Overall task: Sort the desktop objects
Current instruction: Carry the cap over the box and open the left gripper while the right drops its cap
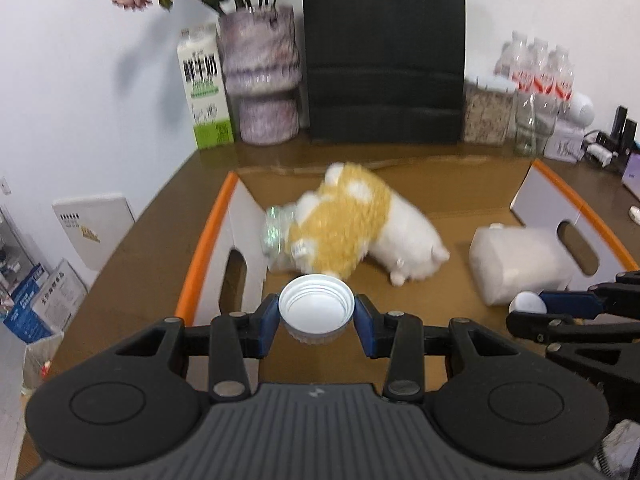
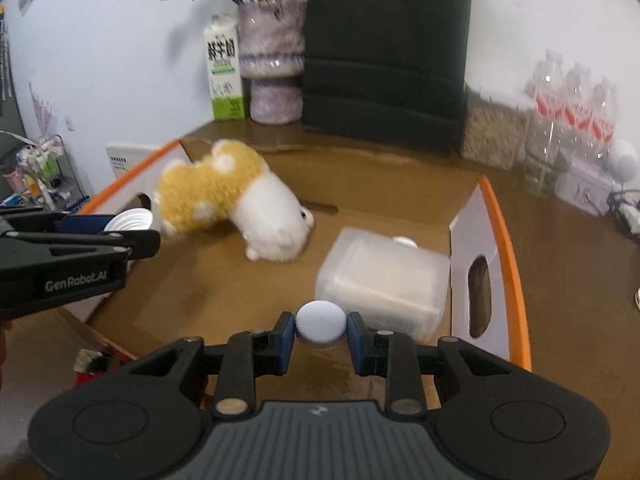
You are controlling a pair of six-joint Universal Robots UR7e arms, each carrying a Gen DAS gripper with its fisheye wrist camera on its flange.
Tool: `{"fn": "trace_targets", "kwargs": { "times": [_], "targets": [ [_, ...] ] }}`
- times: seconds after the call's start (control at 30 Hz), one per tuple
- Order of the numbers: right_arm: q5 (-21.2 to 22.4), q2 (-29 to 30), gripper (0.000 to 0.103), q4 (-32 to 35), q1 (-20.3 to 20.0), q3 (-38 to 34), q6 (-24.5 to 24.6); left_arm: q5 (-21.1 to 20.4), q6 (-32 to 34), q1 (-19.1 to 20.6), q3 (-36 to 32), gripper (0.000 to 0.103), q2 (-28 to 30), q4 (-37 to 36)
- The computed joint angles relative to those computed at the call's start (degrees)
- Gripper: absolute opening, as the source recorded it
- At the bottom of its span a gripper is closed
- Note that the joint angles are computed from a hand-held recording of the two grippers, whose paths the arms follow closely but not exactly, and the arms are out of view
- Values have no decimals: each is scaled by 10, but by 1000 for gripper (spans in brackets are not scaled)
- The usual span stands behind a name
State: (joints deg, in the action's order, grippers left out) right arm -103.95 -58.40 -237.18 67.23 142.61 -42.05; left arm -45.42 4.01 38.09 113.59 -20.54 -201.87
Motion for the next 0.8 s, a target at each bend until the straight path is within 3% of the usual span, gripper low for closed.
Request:
{"fn": "trace_targets", "kwargs": {
  "times": [0.23,0.5,0.8],
  "targets": [
    [10,-8,27,19,-11,0,12,-9,-30,15,4,41,-5,47],
    [8,-8,27,27,-12,-9,21,-14,-13,11,4,41,0,9],
    [10,-8,27,29,-15,-9,23,-10,-17,14,0,41,0,21]
  ]
}}
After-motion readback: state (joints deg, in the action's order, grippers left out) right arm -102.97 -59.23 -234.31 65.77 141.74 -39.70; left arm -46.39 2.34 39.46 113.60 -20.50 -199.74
